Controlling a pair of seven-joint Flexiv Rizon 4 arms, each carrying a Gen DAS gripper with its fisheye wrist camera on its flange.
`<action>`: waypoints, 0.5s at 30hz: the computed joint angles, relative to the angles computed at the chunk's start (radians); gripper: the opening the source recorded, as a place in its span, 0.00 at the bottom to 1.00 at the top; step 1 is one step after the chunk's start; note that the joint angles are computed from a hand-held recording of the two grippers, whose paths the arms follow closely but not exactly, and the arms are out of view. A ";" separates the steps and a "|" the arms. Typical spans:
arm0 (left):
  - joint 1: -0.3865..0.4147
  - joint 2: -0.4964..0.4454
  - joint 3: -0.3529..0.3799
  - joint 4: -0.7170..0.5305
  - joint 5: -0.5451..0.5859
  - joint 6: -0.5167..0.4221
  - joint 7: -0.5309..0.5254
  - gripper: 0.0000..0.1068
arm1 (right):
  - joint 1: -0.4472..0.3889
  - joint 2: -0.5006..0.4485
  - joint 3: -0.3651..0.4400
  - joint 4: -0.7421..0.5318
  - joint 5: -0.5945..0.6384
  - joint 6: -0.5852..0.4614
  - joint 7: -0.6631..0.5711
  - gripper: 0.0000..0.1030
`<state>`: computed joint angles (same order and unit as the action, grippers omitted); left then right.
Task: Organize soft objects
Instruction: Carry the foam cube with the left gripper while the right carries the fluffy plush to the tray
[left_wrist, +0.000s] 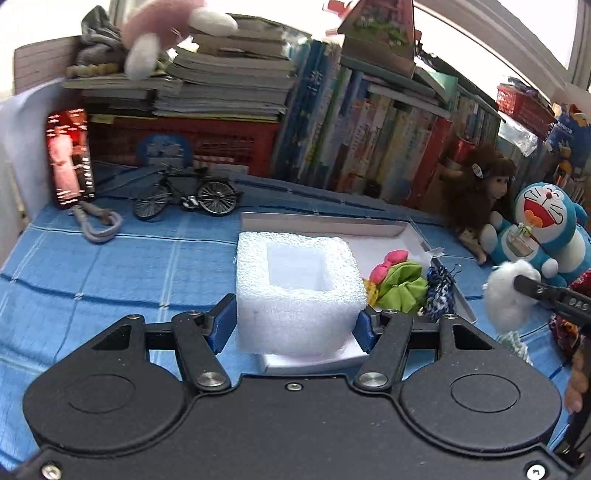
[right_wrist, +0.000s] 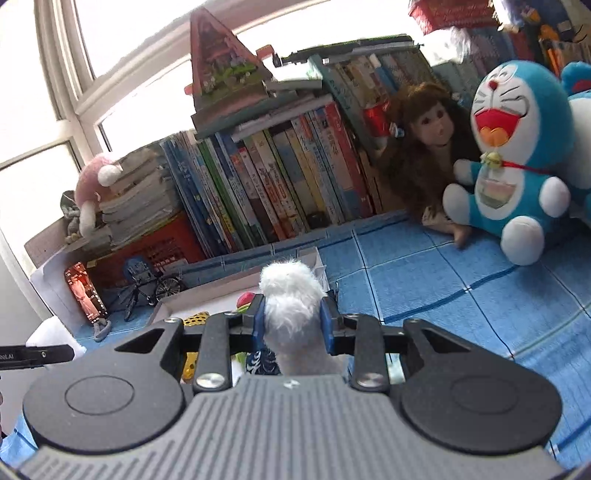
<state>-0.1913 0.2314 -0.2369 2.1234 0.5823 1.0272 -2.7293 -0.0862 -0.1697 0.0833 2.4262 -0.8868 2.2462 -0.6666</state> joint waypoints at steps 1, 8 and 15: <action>0.002 -0.020 0.007 -0.014 -0.016 0.006 0.017 0.57 | -0.009 -0.013 -0.002 -0.019 -0.042 -0.006 0.034 0.34; -0.011 -0.187 0.058 -0.150 -0.066 -0.024 0.096 0.57 | 0.008 -0.056 0.005 -0.094 -0.086 -0.076 0.059 0.34; -0.060 -0.334 0.133 -0.247 -0.094 -0.062 0.144 0.57 | -0.053 -0.128 0.028 -0.207 -0.343 -0.145 0.268 0.34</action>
